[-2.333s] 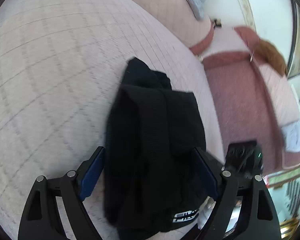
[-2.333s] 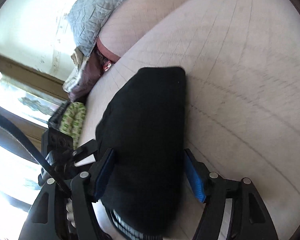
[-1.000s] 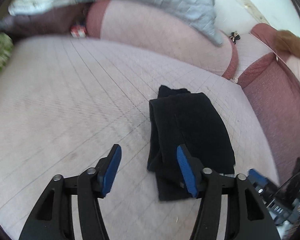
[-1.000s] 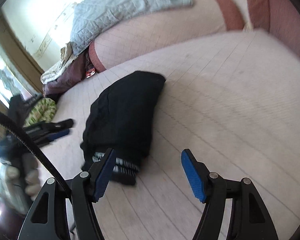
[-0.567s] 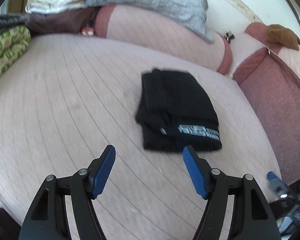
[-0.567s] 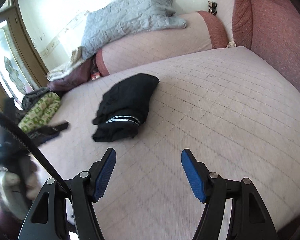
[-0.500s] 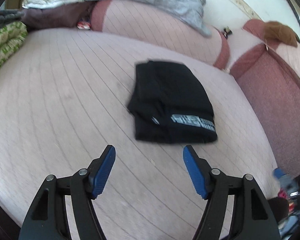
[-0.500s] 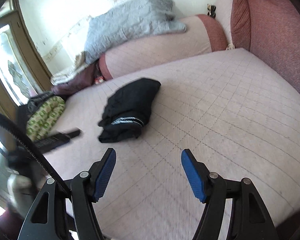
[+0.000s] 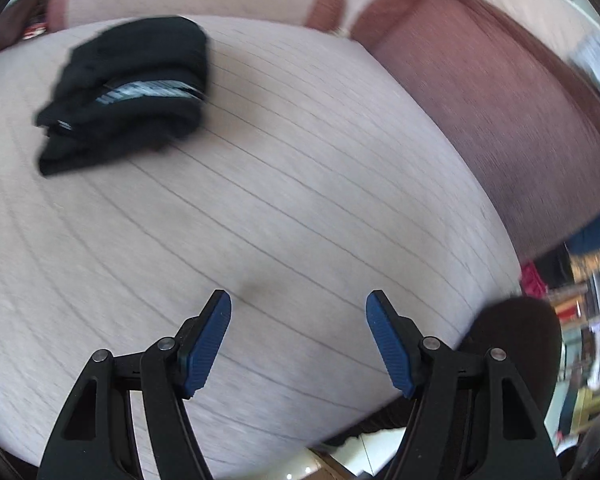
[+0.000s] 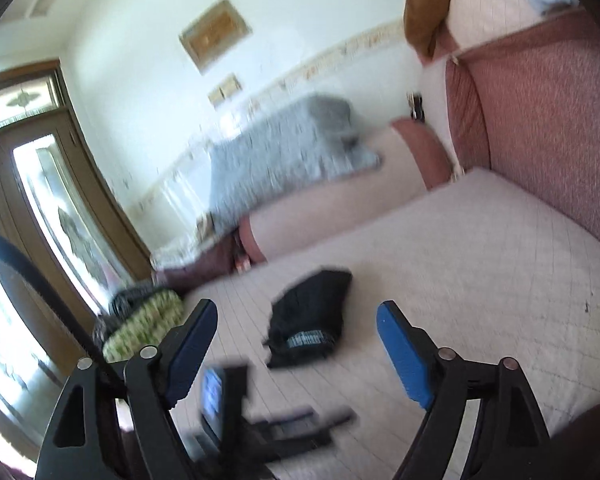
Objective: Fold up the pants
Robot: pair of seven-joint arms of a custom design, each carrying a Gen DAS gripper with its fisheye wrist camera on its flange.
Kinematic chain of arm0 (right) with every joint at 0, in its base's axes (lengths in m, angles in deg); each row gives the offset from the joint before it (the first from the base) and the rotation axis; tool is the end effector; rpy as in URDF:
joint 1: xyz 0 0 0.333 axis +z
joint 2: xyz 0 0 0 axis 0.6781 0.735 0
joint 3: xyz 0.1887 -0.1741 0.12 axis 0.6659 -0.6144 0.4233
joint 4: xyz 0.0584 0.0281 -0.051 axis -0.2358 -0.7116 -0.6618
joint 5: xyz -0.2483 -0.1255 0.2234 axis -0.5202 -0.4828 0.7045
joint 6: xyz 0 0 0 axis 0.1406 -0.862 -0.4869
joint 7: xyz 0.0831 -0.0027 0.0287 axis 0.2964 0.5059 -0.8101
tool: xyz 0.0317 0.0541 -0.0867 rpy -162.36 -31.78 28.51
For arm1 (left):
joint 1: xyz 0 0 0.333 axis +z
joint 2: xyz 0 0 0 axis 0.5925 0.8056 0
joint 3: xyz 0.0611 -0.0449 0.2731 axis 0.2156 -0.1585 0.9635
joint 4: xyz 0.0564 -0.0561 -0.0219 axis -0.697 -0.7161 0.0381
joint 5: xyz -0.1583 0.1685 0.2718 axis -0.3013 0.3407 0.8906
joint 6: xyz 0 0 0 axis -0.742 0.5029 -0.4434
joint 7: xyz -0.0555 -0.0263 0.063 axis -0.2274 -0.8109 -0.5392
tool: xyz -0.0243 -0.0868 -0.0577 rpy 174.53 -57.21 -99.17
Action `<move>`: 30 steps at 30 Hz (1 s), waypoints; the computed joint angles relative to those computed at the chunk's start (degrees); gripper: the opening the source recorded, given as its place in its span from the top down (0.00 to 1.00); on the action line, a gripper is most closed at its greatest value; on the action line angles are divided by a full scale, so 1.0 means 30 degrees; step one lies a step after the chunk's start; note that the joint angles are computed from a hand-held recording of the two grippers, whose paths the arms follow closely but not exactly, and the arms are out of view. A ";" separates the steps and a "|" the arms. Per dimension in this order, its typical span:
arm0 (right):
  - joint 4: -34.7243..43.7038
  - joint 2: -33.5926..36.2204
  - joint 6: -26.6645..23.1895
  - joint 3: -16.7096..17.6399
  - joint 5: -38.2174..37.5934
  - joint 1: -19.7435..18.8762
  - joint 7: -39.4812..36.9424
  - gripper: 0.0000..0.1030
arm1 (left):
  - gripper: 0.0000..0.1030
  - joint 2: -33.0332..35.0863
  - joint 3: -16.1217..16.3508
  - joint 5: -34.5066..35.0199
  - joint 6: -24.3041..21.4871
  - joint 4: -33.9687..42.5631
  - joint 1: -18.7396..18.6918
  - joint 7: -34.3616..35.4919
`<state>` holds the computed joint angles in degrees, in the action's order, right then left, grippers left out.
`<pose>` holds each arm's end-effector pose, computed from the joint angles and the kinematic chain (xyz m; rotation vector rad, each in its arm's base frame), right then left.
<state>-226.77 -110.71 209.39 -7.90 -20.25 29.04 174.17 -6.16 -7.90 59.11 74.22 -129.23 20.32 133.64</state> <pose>0.3107 0.2140 0.5954 -0.9734 1.4114 -0.6119 0.5100 -0.3253 0.5906 1.3965 -2.5306 0.8778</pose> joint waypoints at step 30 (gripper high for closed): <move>0.9553 0.9572 -1.0439 1.1610 -0.8775 -1.2304 0.1130 0.12 | 0.18 -0.3093 0.1514 1.4695 0.9003 -0.4473 0.1260 -0.9995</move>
